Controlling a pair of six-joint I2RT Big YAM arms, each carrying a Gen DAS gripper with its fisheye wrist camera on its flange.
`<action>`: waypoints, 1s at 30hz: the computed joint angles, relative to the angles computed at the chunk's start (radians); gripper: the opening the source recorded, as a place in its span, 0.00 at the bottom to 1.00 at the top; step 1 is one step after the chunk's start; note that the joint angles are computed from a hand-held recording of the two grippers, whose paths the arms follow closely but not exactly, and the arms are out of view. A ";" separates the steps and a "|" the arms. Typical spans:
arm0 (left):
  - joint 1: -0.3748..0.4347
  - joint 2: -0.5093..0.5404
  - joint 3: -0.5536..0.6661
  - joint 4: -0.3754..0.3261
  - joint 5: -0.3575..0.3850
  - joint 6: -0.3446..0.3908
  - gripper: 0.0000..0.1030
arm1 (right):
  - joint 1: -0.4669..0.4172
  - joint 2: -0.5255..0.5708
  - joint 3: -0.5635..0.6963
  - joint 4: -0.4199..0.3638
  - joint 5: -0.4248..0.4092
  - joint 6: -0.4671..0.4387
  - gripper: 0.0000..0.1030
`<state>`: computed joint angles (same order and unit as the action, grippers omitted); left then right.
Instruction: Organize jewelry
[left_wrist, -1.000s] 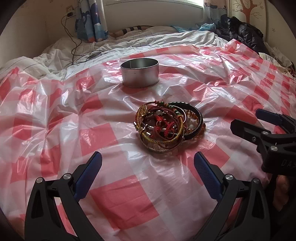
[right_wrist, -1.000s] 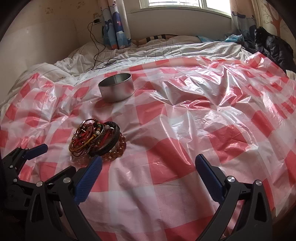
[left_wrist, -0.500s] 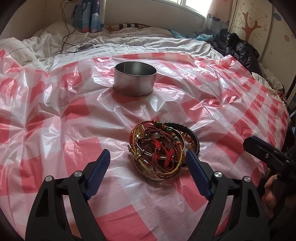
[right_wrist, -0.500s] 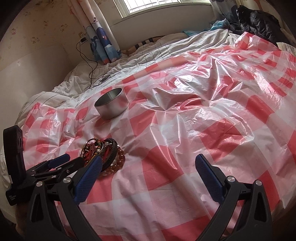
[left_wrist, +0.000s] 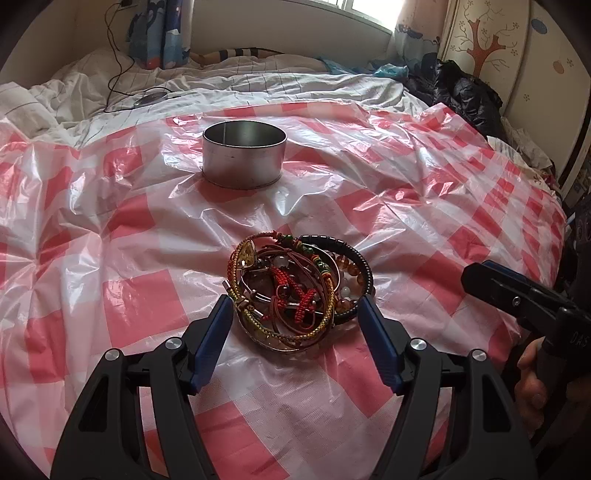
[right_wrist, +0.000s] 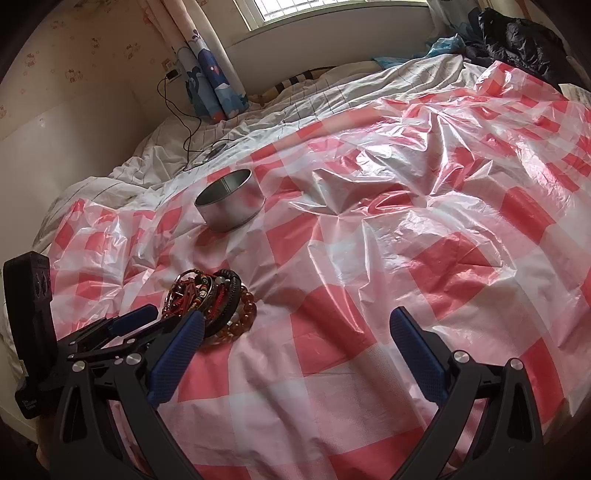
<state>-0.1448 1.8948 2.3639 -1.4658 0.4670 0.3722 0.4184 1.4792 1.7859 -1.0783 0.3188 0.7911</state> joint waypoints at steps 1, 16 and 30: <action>-0.004 -0.004 -0.009 0.007 -0.011 0.005 0.65 | 0.000 0.001 0.001 -0.001 -0.002 0.001 0.94; 0.073 0.038 0.045 0.114 0.036 -0.291 0.23 | -0.006 0.003 -0.001 0.000 -0.025 0.009 0.94; 0.112 0.047 0.039 0.137 0.051 -0.437 0.57 | -0.010 0.008 0.003 -0.006 -0.046 0.013 0.94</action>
<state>-0.0327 1.9417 2.4030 -1.3288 0.5177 -0.0644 0.4086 1.4874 1.7892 -1.0840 0.2732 0.8043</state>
